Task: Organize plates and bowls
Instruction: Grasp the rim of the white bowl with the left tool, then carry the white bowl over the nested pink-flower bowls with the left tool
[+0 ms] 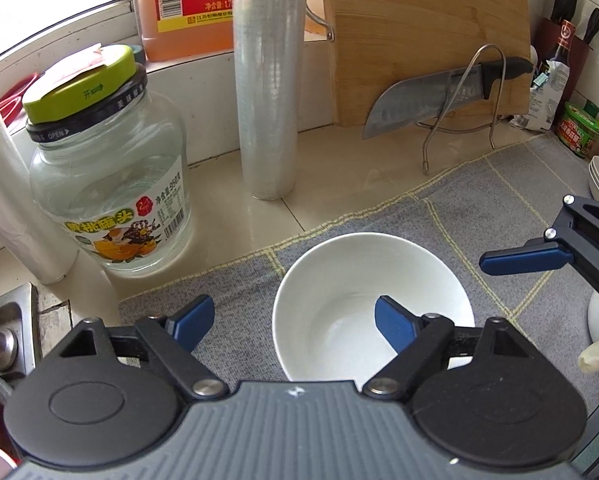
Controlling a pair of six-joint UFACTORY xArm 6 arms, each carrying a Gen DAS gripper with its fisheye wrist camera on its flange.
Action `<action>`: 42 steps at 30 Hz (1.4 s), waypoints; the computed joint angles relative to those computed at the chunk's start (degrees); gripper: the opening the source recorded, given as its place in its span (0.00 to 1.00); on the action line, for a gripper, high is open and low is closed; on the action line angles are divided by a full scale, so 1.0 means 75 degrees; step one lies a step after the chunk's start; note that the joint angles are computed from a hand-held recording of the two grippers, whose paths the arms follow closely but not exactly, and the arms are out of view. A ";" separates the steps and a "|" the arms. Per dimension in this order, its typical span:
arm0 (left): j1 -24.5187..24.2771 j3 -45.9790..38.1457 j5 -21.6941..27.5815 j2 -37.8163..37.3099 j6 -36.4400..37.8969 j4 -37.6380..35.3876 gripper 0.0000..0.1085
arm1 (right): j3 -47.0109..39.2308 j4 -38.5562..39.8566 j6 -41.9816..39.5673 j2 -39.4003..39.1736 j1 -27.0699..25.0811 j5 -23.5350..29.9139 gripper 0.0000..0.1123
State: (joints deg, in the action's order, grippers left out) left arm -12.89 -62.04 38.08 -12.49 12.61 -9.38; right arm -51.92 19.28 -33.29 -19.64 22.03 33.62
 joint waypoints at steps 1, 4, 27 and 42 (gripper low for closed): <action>0.0001 0.0002 -0.0002 0.0009 0.0089 -0.0087 0.80 | -0.0032 0.0005 -0.0028 0.0060 0.0014 0.0004 0.92; 0.0011 -0.0054 0.0036 0.0066 0.0346 -0.0349 0.80 | -0.0079 -0.0010 -0.0063 0.0182 0.0061 -0.0008 0.92; -0.0033 -0.0314 0.0372 0.0248 0.1019 -0.1146 0.56 | -0.0169 0.0075 -0.0268 0.0397 0.0057 -0.0083 0.78; -0.0030 -0.0316 0.0572 0.0132 0.1031 -0.1210 0.56 | -0.0210 -0.0086 -0.0278 0.0253 0.0036 0.0151 0.78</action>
State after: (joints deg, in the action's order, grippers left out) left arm -13.11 -64.41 42.37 -11.50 20.35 -18.46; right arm -53.49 18.63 -35.38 -17.74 22.30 34.76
